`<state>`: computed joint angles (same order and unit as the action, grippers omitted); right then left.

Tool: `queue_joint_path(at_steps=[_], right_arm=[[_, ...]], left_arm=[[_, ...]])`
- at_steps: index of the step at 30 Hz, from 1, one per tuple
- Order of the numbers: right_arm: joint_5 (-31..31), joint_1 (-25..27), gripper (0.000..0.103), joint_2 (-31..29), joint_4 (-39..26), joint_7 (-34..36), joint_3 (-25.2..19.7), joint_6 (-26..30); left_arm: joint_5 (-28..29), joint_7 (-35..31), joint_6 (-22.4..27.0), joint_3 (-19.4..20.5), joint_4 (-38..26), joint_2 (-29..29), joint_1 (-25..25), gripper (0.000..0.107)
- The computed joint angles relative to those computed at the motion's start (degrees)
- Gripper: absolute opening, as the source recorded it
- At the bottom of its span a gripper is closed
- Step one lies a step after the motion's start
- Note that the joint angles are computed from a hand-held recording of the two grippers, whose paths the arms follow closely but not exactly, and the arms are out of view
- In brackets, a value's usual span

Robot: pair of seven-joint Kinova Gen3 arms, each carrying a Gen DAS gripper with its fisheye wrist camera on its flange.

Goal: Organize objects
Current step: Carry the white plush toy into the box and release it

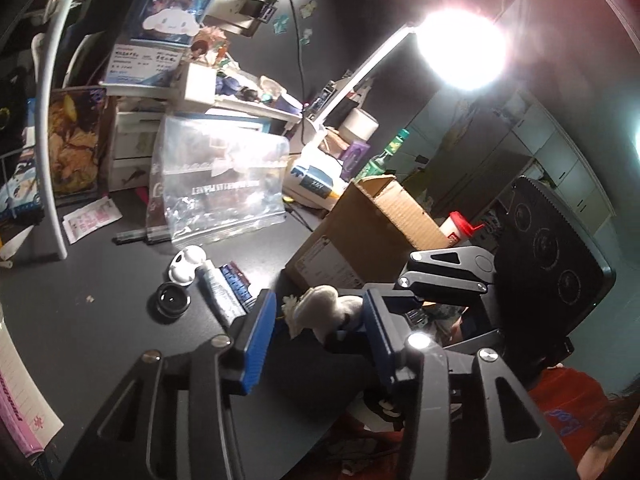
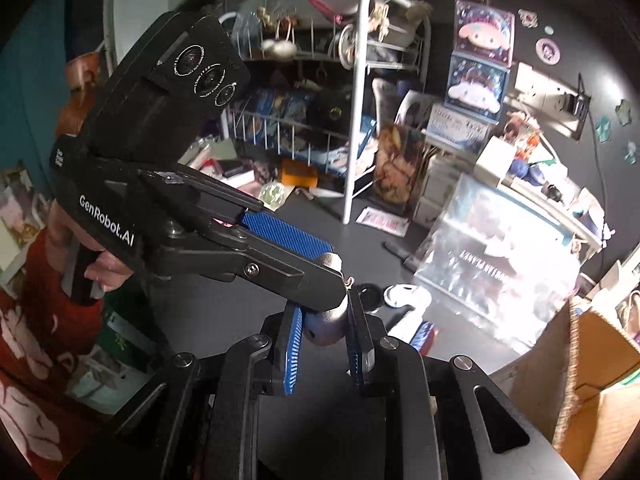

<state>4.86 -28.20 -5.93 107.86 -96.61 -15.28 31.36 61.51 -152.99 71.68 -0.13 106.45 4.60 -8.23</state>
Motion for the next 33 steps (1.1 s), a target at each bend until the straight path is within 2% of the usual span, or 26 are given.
queue_joint_path(at_steps=[3,8,12,20,24,28,29,30,31,32,33], right_arm=[[-1.7,0.6,0.015,-1.8,0.0,2.1,1.4,0.1],[-2.9,3.0,0.015,-5.4,0.7,3.5,3.0,0.3],[-4.9,5.1,0.015,-8.1,1.4,5.3,5.3,1.7],[-12.1,9.0,0.015,-10.7,1.7,11.3,12.8,5.9],[-16.9,10.7,0.015,-9.3,1.1,15.8,16.8,8.6],[-20.0,13.4,0.017,-7.5,0.4,19.1,18.1,11.3],[-20.2,14.1,0.018,-7.5,0.6,19.4,17.8,11.8],[-20.0,14.9,0.020,-7.2,0.4,19.2,17.3,12.1],[-20.0,15.6,0.024,-7.1,0.4,19.1,17.0,12.3],[-19.5,16.2,0.032,-7.2,0.5,18.7,16.3,12.3],[-18.5,16.8,0.041,-7.5,0.6,18.1,15.4,12.0]], left_arm=[[0.6,1.9,1.6,1.2,-3.3,0.9,1.2,0.030],[-0.3,6.2,0.5,3.8,-9.4,2.9,4.5,0.028],[-3.5,11.1,-1.8,6.5,-15.3,4.9,8.3,0.028],[-14.9,24.4,-4.8,11.7,-29.3,12.6,17.4,0.028],[-22.1,31.0,-4.5,13.0,-35.6,16.8,21.4,0.028],[-27.0,34.9,-4.2,13.9,-39.0,19.2,23.9,0.028],[-28.3,35.5,-4.7,13.9,-39.1,19.1,24.5,0.033],[-29.9,36.2,-5.6,13.7,-39.0,18.7,25.2,0.046],[-31.2,36.3,-6.7,13.5,-38.4,18.0,25.8,0.054],[-31.5,35.7,-7.7,13.9,-37.8,17.4,25.5,0.067],[-31.2,34.7,-8.0,14.3,-37.3,17.1,24.9,0.071]])
